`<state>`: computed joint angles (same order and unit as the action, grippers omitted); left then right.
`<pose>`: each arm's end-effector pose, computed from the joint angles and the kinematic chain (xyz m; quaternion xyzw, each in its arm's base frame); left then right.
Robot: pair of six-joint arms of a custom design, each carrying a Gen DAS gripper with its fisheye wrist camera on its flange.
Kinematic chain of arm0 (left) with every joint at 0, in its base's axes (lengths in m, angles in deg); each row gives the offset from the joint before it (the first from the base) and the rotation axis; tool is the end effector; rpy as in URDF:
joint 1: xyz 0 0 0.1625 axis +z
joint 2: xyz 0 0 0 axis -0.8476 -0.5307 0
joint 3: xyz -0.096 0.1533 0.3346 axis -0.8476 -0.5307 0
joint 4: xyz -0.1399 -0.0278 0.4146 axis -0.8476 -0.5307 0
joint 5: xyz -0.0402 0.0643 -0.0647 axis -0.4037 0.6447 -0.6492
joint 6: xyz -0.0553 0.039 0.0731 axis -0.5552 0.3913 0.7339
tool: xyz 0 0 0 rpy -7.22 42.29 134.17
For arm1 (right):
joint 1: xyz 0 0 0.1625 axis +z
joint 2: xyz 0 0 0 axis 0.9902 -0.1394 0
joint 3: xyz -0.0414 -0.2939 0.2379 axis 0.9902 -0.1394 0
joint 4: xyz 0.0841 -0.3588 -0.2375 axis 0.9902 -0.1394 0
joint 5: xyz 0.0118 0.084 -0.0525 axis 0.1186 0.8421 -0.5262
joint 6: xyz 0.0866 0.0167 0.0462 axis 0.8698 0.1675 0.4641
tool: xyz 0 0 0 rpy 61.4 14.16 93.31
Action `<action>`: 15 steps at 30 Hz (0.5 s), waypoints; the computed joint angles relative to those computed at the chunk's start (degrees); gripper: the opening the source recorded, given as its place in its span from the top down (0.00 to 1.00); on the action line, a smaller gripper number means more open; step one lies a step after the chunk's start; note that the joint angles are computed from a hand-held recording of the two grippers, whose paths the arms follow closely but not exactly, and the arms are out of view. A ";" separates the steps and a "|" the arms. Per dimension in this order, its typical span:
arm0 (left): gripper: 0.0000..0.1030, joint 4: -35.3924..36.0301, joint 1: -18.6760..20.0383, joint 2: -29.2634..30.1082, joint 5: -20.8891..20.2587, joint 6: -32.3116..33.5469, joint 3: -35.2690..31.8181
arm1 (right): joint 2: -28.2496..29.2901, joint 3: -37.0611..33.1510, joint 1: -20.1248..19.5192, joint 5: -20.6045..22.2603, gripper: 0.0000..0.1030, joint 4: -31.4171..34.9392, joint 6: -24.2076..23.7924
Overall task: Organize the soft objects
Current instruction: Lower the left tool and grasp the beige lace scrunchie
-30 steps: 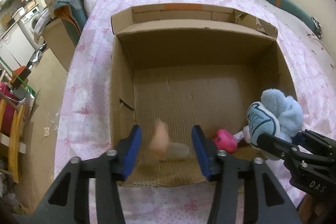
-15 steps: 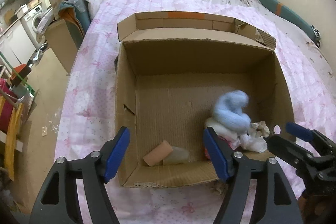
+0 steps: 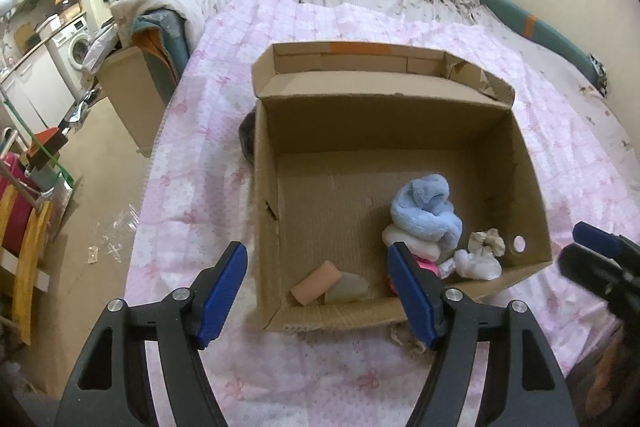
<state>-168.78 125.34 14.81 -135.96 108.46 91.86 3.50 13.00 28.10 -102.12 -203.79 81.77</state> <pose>-0.1278 -0.7786 0.2279 0.3623 0.8810 -0.1706 0.2521 0.2973 -0.6307 0.0649 -0.0681 -0.8769 0.3969 0.2622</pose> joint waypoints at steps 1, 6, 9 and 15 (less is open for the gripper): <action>0.32 -0.35 0.05 -0.71 -0.28 -0.20 0.55 | -0.52 0.34 0.37 -0.26 0.00 0.33 0.60; 0.32 -1.10 0.51 -4.43 -1.82 -1.01 3.62 | -2.20 1.85 2.57 -2.78 0.00 0.09 0.68; 0.32 -1.39 0.77 -6.42 -2.17 -0.86 5.49 | -2.29 2.61 3.44 -3.47 0.00 -0.45 1.50; 0.32 0.29 1.33 -8.61 -1.10 -3.05 7.68 | -2.22 5.52 3.19 -2.96 0.00 -0.56 5.80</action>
